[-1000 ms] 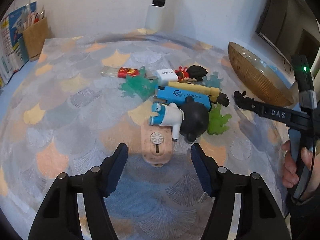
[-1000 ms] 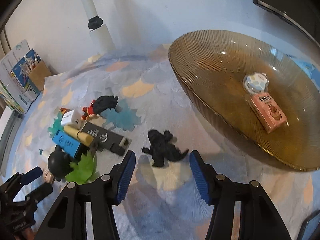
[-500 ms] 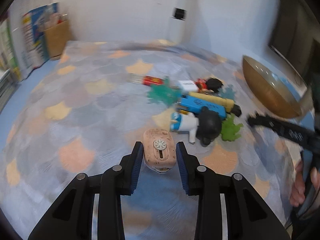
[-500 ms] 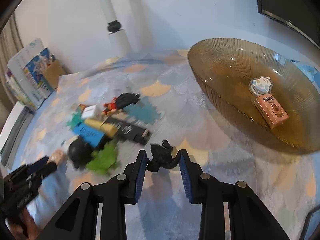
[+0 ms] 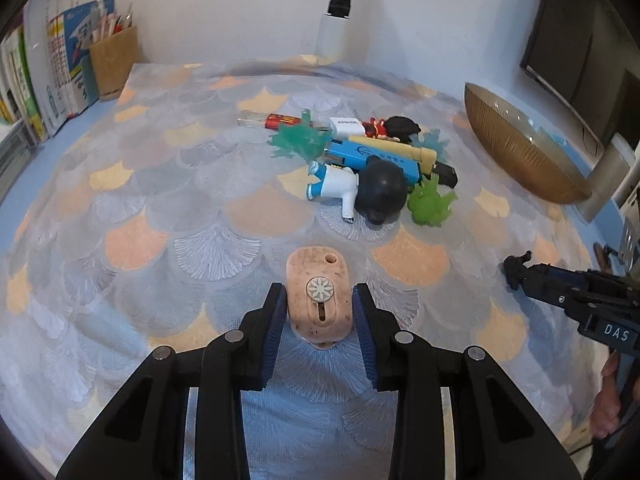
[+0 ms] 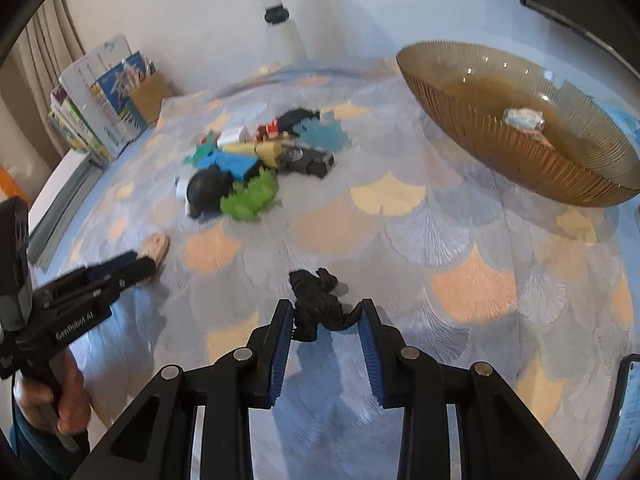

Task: Organize rigid objects
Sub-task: 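Lift both held items, carry them to the amber bowl and release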

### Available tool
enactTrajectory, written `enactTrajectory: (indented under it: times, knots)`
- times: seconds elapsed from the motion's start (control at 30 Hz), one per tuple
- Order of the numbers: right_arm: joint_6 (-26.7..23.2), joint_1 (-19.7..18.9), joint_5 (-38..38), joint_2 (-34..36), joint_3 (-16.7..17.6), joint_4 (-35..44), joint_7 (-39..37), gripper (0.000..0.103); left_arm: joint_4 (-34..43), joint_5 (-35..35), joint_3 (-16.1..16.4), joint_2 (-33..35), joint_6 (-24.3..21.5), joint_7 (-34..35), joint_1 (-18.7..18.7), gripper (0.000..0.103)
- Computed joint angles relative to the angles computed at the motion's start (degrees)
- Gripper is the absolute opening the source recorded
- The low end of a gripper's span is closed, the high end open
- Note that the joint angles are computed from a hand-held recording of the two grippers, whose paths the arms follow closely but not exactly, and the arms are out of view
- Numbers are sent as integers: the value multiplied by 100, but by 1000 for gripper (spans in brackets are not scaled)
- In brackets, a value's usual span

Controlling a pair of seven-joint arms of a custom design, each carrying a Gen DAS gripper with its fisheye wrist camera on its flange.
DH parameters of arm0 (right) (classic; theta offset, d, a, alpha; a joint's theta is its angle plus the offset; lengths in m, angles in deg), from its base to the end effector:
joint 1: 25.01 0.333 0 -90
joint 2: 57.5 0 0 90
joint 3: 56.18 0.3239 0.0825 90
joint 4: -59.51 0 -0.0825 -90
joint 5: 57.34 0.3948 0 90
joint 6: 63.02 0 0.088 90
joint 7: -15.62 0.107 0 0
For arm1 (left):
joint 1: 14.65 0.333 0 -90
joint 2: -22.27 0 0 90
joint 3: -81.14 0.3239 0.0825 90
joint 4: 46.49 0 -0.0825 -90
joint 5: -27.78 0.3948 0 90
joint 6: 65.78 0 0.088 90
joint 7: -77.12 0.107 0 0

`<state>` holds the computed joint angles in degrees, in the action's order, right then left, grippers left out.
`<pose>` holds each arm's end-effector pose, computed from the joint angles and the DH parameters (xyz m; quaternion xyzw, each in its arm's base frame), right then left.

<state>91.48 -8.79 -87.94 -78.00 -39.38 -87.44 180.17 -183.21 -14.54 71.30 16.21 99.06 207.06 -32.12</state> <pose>0.3732 0.2653 0.4316 -0.5711 0.7624 -0.1804 0.2450 0.4831 -0.2075 0.4187 -0.4736 0.8158 -0.3164 0.1005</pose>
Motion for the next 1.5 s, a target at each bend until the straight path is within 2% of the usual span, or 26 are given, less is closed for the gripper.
enactTrajectory:
  times: [0.07, 0.1, 0.13, 0.17, 0.23, 0.3, 0.37, 0.4, 0.47, 0.6, 0.7, 0.8, 1.0, 1.17, 1.3, 1.43, 1.5]
  knots:
    - [67, 140, 259, -33, -167, -94, -256, 41, -7, -21, 3, -2, 26, -54, 8, 53]
    - [146, 132, 277, -54, -166, -128, -291, 48, -4, 37, -8, 12, 69, -177, 31, 62]
    - [134, 116, 290, -58, -139, -125, -317, 52, -10, 165, -31, 30, 139, -364, 65, 66]
    - [69, 90, 277, -32, -91, -88, -326, 55, -8, 292, -43, 46, 164, -540, 97, 68]
    - [-154, 17, 116, 65, 47, 54, -292, 55, 53, 148, 13, 64, 65, -420, 64, 68]
    - [-440, -30, -135, 204, 158, 239, -163, 55, 83, 161, -6, 87, 27, -428, 70, 68]
    - [-680, -1, -344, 344, 170, 407, -42, 55, 39, 691, -121, 117, 207, -871, 139, 61]
    - [-781, 31, -443, 405, 158, 477, 22, 52, 19, 859, -145, 124, 273, -991, 145, 46]
    - [-1029, 118, -670, 520, 134, 624, 94, 47, 4, 982, -143, 130, 347, -1011, 105, 32]
    - [-1145, 362, -830, 557, -25, 667, 78, 45, -146, 1089, -138, 66, 656, -947, -3, 32]
    - [-900, 464, -676, 403, -156, 527, -7, 45, -106, 139, 94, -49, 558, -76, -344, 32]
    - [-1051, 432, -724, 139, -87, 472, 12, 45, -47, -50, 79, -128, 541, 95, -407, 32]
    - [-1636, 189, -809, -892, 3, 275, -153, 45, 345, -158, -20, -161, 718, 369, -651, 32]
    - [-2206, -290, -895, -1805, -41, 278, -511, 45, 1477, -486, -216, 218, 521, 658, -881, 32]
    - [-2124, -605, -857, -2196, -148, 230, -783, 45, 2434, -280, -602, 787, 211, 206, -807, 32]
    - [-1911, -779, -546, -1986, -314, 166, -1165, 45, 3096, 799, -787, 1569, -212, -1112, -816, 32]
    - [-1801, -812, -348, -1888, -398, 73, -1314, 45, 3310, 1187, -834, 1871, -411, -1535, -824, 32]
